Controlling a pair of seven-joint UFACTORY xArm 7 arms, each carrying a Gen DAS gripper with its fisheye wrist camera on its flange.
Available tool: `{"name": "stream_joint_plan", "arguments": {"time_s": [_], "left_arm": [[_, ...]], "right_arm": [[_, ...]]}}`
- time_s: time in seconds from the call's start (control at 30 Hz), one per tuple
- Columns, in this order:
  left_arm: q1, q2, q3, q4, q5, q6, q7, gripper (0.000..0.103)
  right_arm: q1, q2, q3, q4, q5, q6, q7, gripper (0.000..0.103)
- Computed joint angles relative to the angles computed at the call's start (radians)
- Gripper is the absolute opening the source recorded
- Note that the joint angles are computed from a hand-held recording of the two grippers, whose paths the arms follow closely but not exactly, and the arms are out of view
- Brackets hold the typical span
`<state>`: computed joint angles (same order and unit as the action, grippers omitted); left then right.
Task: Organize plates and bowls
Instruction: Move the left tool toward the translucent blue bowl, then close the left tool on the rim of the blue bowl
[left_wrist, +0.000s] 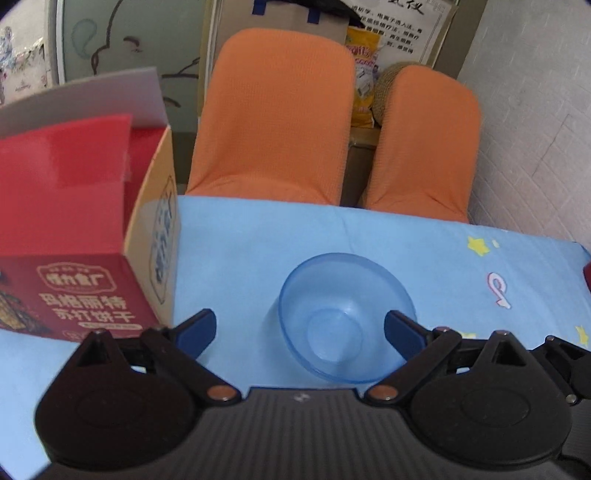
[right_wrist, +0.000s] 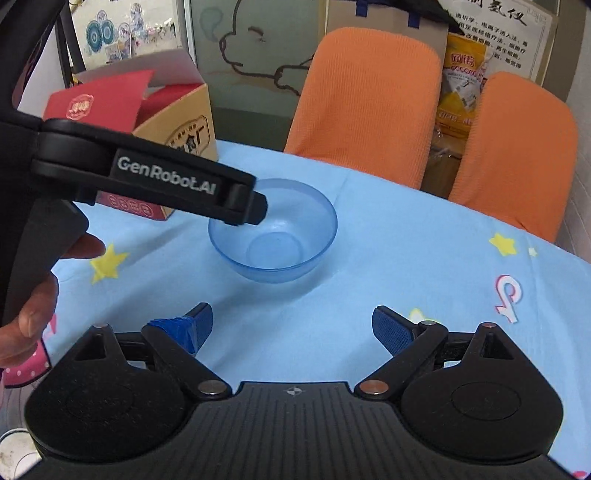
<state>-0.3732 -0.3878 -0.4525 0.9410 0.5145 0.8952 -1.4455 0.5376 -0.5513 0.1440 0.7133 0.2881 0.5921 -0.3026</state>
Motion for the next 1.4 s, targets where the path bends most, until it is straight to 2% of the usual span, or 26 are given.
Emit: {"name": "stream_joint_plan", "arguments": {"time_s": [0.17,0.3,0.37,0.43,0.53,0.7,0.8,0.93,1.03,1.07,1.1,1.17,1.2,1.27,1.4], "left_arm": [[0.008,0.049,0.028,-0.009,0.008,-0.077,0.003,0.097],[0.007,0.068,0.043,-0.013,0.015,-0.1,0.012,0.097],[0.005,0.071,0.052,-0.018,0.01,-0.109,0.019,0.097],[0.001,0.066,0.059,-0.028,-0.001,-0.114,0.028,0.097],[0.004,0.064,0.065,-0.041,-0.013,-0.134,0.023,0.097],[0.008,0.068,0.05,-0.03,0.004,-0.117,0.012,0.097],[0.009,0.074,0.051,-0.03,0.015,-0.12,0.01,0.097],[0.004,0.078,0.045,-0.027,0.025,-0.11,0.006,0.097],[-0.001,0.1,0.036,-0.007,0.05,-0.082,0.006,0.097],[-0.005,0.109,0.031,0.002,0.063,-0.065,0.01,0.095],[-0.009,0.12,0.025,0.014,0.081,-0.041,0.011,0.083],[-0.01,0.133,0.01,0.031,0.117,-0.011,0.024,0.047],[-0.033,0.127,0.043,0.02,0.102,-0.048,0.033,0.042],[-0.045,0.119,0.071,0.008,0.059,-0.107,0.057,0.038],[-0.048,0.128,0.041,0.057,0.087,-0.052,0.047,0.037]], "right_arm": [[0.009,0.095,-0.007,0.022,0.043,-0.066,0.004,0.081],[0.031,0.136,-0.019,0.031,0.088,-0.106,-0.011,0.081],[0.025,0.162,-0.004,0.04,0.076,-0.136,-0.016,0.082],[0.005,0.171,0.03,0.034,0.016,-0.169,-0.012,0.082],[0.05,0.149,-0.002,-0.005,0.056,-0.218,-0.054,0.083],[0.108,0.113,-0.044,-0.073,0.114,-0.312,-0.113,0.083],[0.122,0.115,-0.052,-0.075,0.112,-0.321,-0.114,0.084],[0.119,0.132,-0.057,-0.034,0.104,-0.266,-0.12,0.085],[0.124,0.145,-0.055,-0.032,0.124,-0.29,-0.133,0.082],[0.136,0.152,-0.065,-0.034,0.138,-0.305,-0.151,0.082],[0.152,0.155,-0.08,-0.031,0.156,-0.304,-0.178,0.08],[0.174,0.157,-0.102,-0.027,0.189,-0.3,-0.229,0.076],[0.182,0.163,-0.115,-0.02,0.207,-0.292,-0.256,0.073],[0.189,0.155,-0.128,-0.009,0.247,-0.264,-0.297,0.06],[0.165,0.116,-0.11,-0.005,0.28,-0.242,-0.325,0.057]]}}
